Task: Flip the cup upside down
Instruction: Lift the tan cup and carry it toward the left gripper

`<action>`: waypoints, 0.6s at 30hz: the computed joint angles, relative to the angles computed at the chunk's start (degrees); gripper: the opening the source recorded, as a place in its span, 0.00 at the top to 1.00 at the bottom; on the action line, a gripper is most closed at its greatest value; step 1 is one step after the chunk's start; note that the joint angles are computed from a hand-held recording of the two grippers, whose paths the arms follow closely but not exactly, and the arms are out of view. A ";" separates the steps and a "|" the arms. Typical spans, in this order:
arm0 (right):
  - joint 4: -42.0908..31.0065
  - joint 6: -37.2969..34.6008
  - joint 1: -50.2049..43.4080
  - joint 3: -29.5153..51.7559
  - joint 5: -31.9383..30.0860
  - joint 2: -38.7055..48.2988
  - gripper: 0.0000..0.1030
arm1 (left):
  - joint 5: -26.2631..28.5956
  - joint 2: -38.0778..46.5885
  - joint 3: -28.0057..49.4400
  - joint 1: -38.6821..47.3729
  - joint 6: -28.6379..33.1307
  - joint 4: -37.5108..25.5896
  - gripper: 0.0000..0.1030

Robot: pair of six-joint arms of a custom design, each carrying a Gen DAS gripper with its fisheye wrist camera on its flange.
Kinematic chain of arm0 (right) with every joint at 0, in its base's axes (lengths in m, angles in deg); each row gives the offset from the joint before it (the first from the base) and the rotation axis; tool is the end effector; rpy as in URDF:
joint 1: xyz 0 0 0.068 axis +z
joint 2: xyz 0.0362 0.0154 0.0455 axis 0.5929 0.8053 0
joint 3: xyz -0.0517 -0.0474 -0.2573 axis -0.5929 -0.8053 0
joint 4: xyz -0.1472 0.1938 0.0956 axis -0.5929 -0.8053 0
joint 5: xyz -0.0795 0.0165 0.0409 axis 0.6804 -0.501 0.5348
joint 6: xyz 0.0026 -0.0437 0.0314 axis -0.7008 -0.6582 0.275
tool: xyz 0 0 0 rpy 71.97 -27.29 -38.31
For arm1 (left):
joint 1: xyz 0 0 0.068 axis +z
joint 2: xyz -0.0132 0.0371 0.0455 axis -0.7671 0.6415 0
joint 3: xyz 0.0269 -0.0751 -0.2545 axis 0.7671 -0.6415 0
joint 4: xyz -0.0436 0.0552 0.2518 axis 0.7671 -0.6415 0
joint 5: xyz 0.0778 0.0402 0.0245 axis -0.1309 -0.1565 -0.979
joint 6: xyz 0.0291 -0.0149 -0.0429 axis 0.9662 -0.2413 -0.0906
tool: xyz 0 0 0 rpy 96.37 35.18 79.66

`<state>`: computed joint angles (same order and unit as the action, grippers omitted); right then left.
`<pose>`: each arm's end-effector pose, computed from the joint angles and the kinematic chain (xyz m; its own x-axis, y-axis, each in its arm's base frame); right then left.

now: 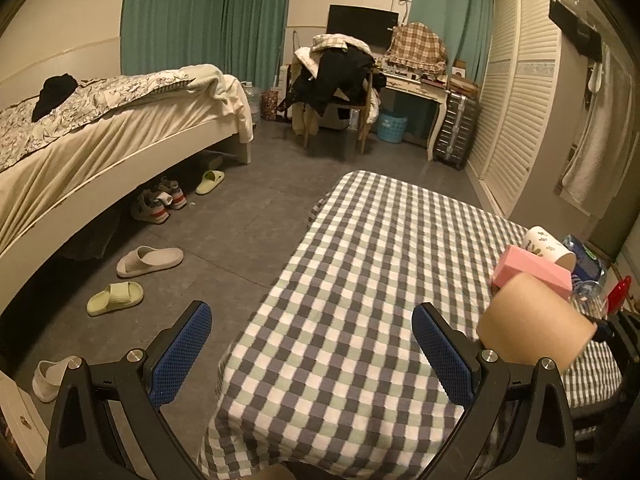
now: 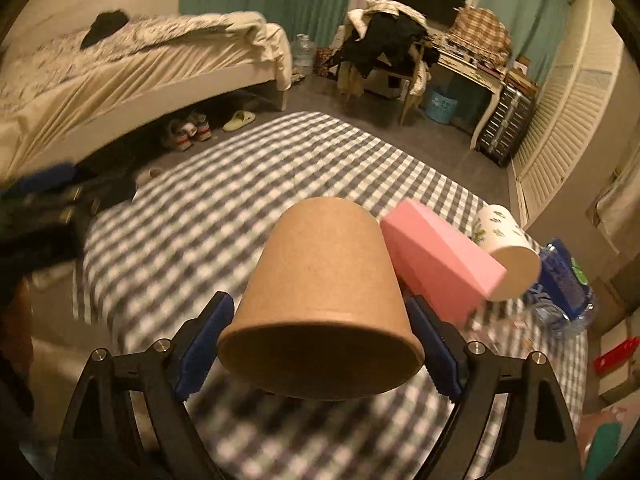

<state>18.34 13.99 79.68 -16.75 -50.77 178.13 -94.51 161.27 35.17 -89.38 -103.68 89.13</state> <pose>0.2188 0.1893 0.1317 -0.6583 -0.4263 -0.6205 -0.4019 0.8959 -0.1891 0.1977 -0.1380 0.1288 -0.6308 -0.1736 -0.7563 -0.1413 0.9841 -0.1080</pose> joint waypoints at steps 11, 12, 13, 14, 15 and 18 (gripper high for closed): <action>0.19 -1.55 -1.94 -6.15 -2.30 -5.03 0.13 | -1.82 5.23 4.63 -4.58 0.48 -3.15 0.00; 0.05 -1.67 -2.00 -6.11 -1.86 -5.34 0.10 | -1.94 5.45 5.21 -4.92 0.64 -3.95 0.00; -0.13 -1.94 -2.27 -6.38 -1.81 -6.36 0.10 | -2.02 5.60 5.16 -5.14 0.75 -3.89 0.00; -0.28 -1.98 -2.61 -6.62 -2.24 -7.38 0.09 | -2.08 5.76 5.36 -5.36 0.77 -4.01 0.00; -0.62 -2.02 -3.58 -6.96 -3.45 -9.01 0.09 | -2.07 6.01 5.48 -5.53 0.66 -3.95 0.00; -4.34 -1.54 -6.59 -5.93 -6.38 -12.64 0.09 | -1.77 7.55 6.64 -5.61 -0.24 -4.42 0.00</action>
<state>13.99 12.45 73.08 -22.68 -57.15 165.48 -96.28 168.82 41.81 -95.00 -103.91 84.71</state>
